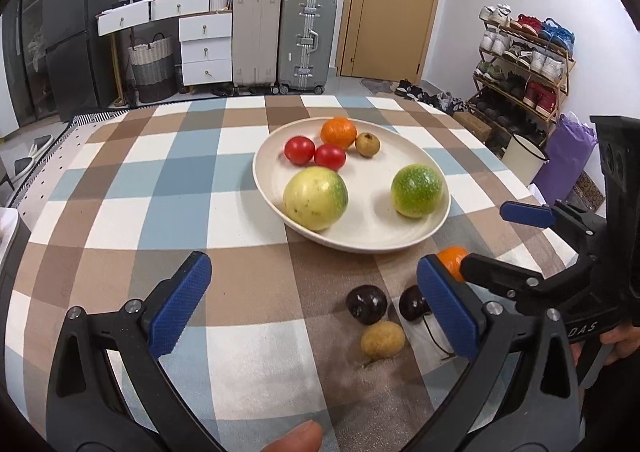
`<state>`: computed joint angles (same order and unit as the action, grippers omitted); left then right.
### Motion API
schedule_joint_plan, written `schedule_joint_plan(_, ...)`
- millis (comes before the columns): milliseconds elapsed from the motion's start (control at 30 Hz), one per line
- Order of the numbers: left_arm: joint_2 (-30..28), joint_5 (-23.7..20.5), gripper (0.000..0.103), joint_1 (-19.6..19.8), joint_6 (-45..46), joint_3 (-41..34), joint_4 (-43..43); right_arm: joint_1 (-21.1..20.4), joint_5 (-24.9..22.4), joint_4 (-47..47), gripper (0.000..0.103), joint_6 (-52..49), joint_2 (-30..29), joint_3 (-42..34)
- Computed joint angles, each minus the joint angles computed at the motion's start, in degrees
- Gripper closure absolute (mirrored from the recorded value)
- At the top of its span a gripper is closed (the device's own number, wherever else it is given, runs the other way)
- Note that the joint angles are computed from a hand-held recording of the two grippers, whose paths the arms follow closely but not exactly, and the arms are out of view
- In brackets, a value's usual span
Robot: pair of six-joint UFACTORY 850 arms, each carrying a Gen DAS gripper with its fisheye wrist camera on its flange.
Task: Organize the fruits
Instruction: 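Withdraw both tools from the plate toward the remaining fruits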
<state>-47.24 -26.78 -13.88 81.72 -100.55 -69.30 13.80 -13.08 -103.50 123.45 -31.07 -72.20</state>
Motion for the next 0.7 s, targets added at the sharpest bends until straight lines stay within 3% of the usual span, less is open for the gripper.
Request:
schedule_joint_plan(133,0.3,0.3,0.000,-0.1,0.6,1.3,0.4,-0.3,1.9,0.9,0.000,0.0,-0.9,-0.3)
schedule_joint_plan(233,0.0,-0.6,0.000,0.0,-1.6,1.3,2.8,-0.8,3.4,6.9,0.000,-4.9,-1.4,-0.9)
schedule_joint_plan(367,-0.3,-0.9,0.000,-0.1,-5.4,1.1,6.8,-1.3,4.9,-2.4,0.000,5.2,-1.2,-0.3)
schedule_joint_plan(500,-0.4,-1.1,0.000,-0.2,-6.9,0.9,8.4,-1.6,4.8,3.0,0.000,0.4,-1.5,-0.5)
schedule_joint_plan(700,-1.0,-2.6,0.000,-0.2,-8.5,0.3,10.6,-1.7,5.6,1.5,0.001,1.9,-1.7,-0.7)
